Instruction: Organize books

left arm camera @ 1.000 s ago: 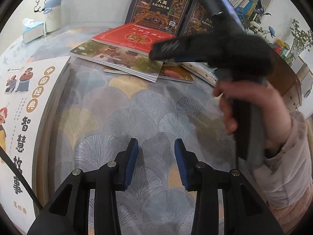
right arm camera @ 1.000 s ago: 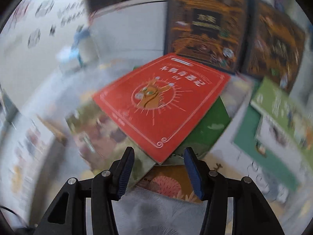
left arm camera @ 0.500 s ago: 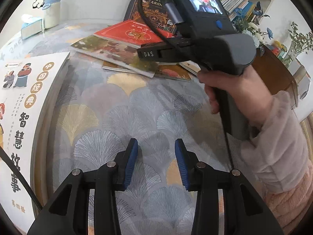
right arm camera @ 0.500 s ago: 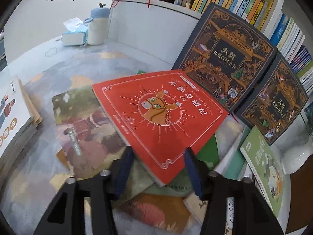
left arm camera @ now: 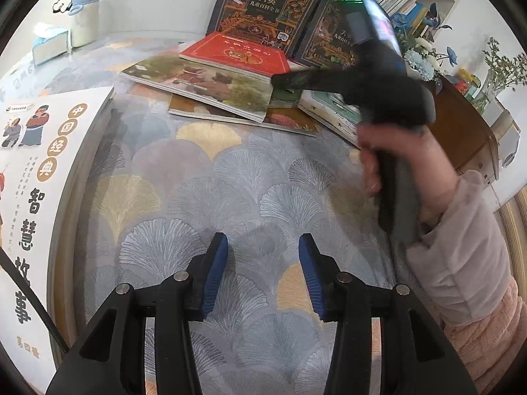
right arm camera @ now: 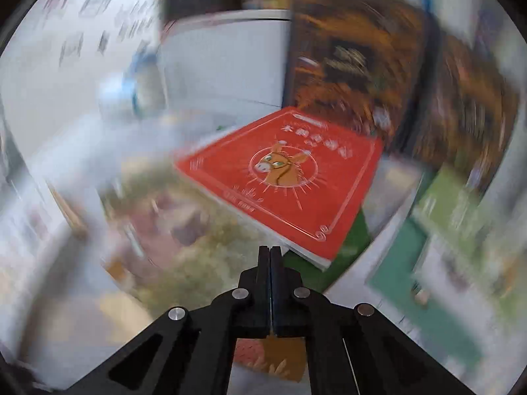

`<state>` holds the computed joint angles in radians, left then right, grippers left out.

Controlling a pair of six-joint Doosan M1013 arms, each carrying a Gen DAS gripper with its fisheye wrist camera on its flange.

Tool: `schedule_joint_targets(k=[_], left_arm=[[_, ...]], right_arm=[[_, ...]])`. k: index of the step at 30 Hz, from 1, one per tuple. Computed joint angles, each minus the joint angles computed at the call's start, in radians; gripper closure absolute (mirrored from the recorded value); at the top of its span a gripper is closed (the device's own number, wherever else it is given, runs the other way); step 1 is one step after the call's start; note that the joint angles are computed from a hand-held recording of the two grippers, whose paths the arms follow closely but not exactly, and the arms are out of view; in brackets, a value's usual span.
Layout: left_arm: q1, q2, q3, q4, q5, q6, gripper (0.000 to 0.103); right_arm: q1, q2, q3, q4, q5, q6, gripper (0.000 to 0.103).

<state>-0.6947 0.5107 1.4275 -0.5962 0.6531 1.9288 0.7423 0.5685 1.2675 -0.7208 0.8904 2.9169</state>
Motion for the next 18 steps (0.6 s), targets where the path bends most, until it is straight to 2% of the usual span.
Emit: schedule_joint_targets(k=[1,2,3,5,6,7,9,10,11,16,18], left_arm=[[-0.001,0.000,-0.001,-0.001,0.000,0.001,0.060],[-0.001,0.000,0.000,-0.001,0.000,0.003,0.060],[-0.002,0.000,-0.001,0.001,0.000,0.002,0.059],[-0.004,0.001,-0.002,0.003,0.001,0.000,0.058],[-0.003,0.001,-0.003,0.002,0.003,0.003,0.058],[-0.004,0.001,-0.003,0.002,0.004,0.004,0.057],[-0.004,0.002,-0.005,0.001,0.006,0.009,0.056],[-0.003,0.002,-0.005,-0.001,0.007,0.011,0.056],[-0.003,0.002,-0.005,-0.003,0.007,0.013,0.056],[-0.002,0.001,-0.003,-0.015,0.011,0.018,0.055],[-0.002,0.001,-0.002,-0.015,0.013,0.019,0.055]], right_arm=[[-0.020,-0.045,0.071,0.014,-0.116,0.120,0.102],[-0.036,-0.076,0.120,0.018,-0.189,0.218,0.101],[-0.049,-0.098,0.150,0.038,-0.216,0.286,0.099],[-0.065,-0.116,0.166,0.122,-0.209,0.291,0.093],[-0.067,-0.117,0.159,0.146,-0.180,0.255,0.093],[-0.062,-0.107,0.133,0.153,-0.112,0.187,0.091],[-0.038,-0.068,0.058,0.124,0.054,0.025,0.072],[-0.026,-0.046,0.023,0.113,0.111,-0.077,0.050],[-0.015,-0.030,0.000,0.096,0.147,-0.131,0.037],[0.038,0.069,-0.118,-0.039,0.363,-0.330,0.036],[0.042,0.082,-0.127,-0.072,0.376,-0.358,0.036]])
